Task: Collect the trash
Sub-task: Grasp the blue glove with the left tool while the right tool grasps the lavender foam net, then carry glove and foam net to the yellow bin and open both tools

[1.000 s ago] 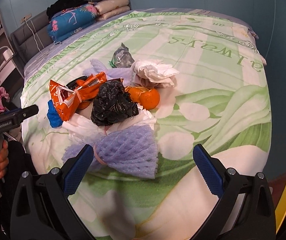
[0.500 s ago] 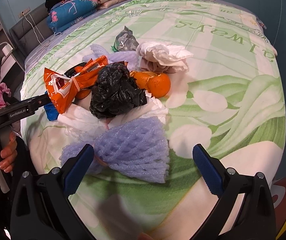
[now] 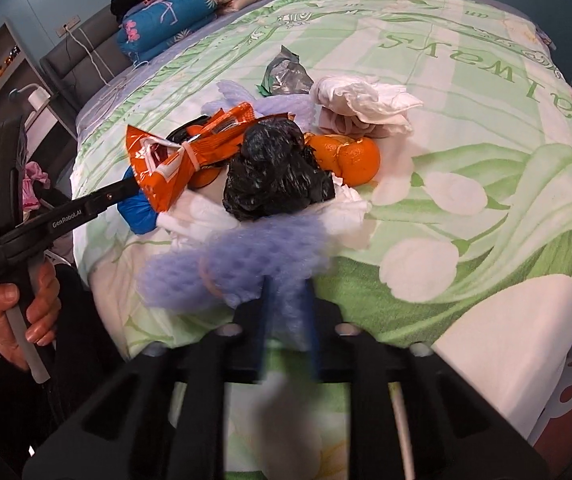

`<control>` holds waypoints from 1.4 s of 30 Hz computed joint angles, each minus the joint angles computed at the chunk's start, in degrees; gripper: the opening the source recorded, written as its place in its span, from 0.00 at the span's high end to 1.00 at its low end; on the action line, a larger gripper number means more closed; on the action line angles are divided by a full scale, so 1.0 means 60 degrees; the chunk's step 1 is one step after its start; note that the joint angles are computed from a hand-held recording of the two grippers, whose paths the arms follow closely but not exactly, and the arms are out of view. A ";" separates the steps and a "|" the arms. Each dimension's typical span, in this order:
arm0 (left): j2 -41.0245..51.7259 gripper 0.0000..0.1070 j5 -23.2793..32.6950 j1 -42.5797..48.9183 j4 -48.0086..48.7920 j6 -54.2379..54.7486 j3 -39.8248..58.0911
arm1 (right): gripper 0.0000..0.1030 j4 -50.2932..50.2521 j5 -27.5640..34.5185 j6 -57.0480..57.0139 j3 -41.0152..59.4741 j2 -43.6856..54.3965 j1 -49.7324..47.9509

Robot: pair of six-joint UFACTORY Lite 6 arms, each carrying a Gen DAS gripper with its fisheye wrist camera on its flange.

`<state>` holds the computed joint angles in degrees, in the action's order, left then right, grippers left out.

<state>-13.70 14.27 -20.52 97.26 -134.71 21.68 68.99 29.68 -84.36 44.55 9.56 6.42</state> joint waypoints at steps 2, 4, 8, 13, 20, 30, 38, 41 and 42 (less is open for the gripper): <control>-0.0361 0.92 0.0020 -0.0045 -0.0120 0.0029 -0.0213 | 0.88 0.0001 0.0136 -0.0152 -0.0148 -0.0171 -0.0131; -0.0656 0.92 0.0074 -0.0142 -0.0437 0.0283 -0.0363 | 0.88 0.0030 0.0236 -0.0342 -0.0298 -0.0380 -0.0219; -0.1474 0.92 0.0288 -0.0431 -0.1639 0.1252 -0.0741 | 0.88 0.0177 0.0465 -0.0696 -0.0576 -0.0905 -0.0435; -0.2887 0.93 0.0804 -0.0867 -0.3723 0.3009 -0.1227 | 0.88 0.0090 0.0950 -0.0852 -0.0920 -0.1838 -0.0766; -0.4848 0.93 0.2379 -0.1966 -0.6177 0.5006 -0.1354 | 0.88 -0.0474 0.1778 -0.0512 -0.1283 -0.3142 -0.1553; -0.4485 0.93 0.5818 -0.5616 -0.6090 0.4096 0.0584 | 0.88 -0.1571 0.4750 -0.0567 -0.1363 -0.5308 -0.4690; -0.2232 0.93 0.7077 -0.7606 -0.5457 0.3600 0.3213 | 0.88 -0.1840 0.8084 -0.1551 -0.0128 -0.5546 -0.8604; -0.1294 0.93 0.7270 -0.8041 -0.5304 0.3648 0.4250 | 0.88 -0.1808 0.8939 -0.1763 0.0681 -0.5113 -0.9802; -0.1003 0.93 0.7353 -0.8176 -0.5267 0.3668 0.4551 | 0.88 -0.1823 0.9180 -0.1742 0.1017 -0.4900 -1.0158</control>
<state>-19.72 58.39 -69.58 65.66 -112.70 48.98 58.05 84.76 -94.81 50.65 -19.84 -54.53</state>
